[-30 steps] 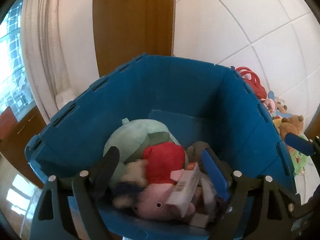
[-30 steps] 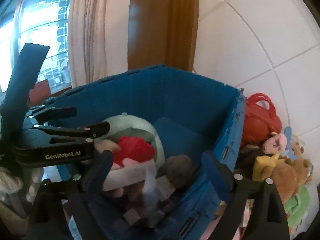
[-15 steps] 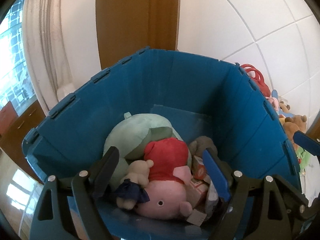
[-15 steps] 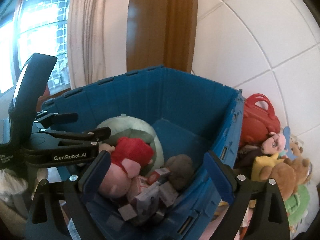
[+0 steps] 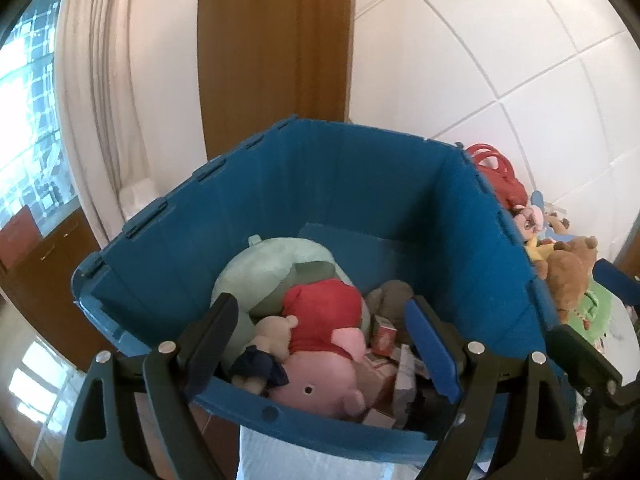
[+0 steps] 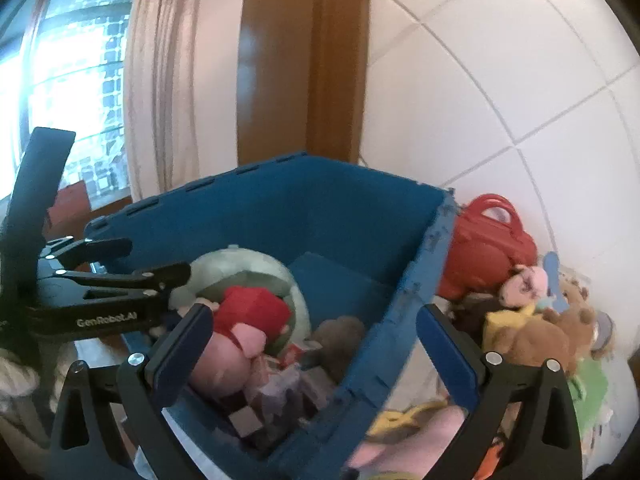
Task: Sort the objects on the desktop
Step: 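Withdraw both tools from the crate back over the table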
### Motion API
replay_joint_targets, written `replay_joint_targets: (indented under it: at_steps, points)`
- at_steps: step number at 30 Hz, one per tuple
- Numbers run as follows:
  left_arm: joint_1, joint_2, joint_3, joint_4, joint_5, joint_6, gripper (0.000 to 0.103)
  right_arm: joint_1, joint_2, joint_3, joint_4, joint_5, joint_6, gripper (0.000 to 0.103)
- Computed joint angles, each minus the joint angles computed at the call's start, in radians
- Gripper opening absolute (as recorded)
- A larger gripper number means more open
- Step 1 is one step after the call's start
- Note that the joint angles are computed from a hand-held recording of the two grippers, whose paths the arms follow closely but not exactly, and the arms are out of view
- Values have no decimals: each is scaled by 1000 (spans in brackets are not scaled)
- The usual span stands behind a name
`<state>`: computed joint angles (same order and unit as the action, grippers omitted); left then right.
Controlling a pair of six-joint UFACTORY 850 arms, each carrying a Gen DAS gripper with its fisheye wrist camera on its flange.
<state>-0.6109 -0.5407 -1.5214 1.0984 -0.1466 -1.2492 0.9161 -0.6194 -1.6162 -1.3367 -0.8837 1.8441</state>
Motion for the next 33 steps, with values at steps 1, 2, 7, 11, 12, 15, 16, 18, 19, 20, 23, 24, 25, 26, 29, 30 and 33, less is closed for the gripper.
replay_joint_targets:
  at_steps: [1,2,7,11,12,15,16,18,19,20,23,24,25,26,29,30,33]
  points:
    - [-6,8,8,25,0,-25,86,4,10,14,4,-11,5,103]
    - [-13,15,16,54,-2,-56,86,8,20,29,8,-22,11,103]
    - [-70,62,70,248,-26,-247,86,34,103,154,-3,-69,92,103]
    - [-132,91,103,353,-58,-366,90,59,194,284,-9,-101,164,103]
    - [-150,96,110,377,-70,-395,93,65,216,313,-8,-111,175,103]
    - [-212,109,128,425,-108,-456,102,91,297,422,2,-141,230,103]
    - [-236,112,134,434,-118,-472,102,99,325,459,9,-149,245,103]
    - [-281,114,143,446,-139,-497,102,120,384,539,31,-167,275,103]
    - [-302,112,143,444,-150,-502,102,132,417,583,44,-179,291,103]
    - [-325,108,143,433,-159,-504,102,145,448,623,56,-188,305,103]
    - [-388,89,140,383,-179,-489,102,194,539,742,107,-227,346,103]
    - [-411,76,135,349,-187,-464,102,210,567,778,126,-239,361,103]
    - [-434,62,129,313,-196,-436,102,226,594,813,146,-251,377,103]
    - [-450,54,127,294,-201,-425,102,243,623,852,173,-261,395,103]
    - [-495,12,109,189,-194,-347,102,297,704,963,263,-279,450,103]
    - [-509,-5,97,138,-196,-299,102,312,725,993,293,-279,468,103]
    - [-546,-56,59,-20,-205,-124,102,346,775,1068,371,-262,521,103]
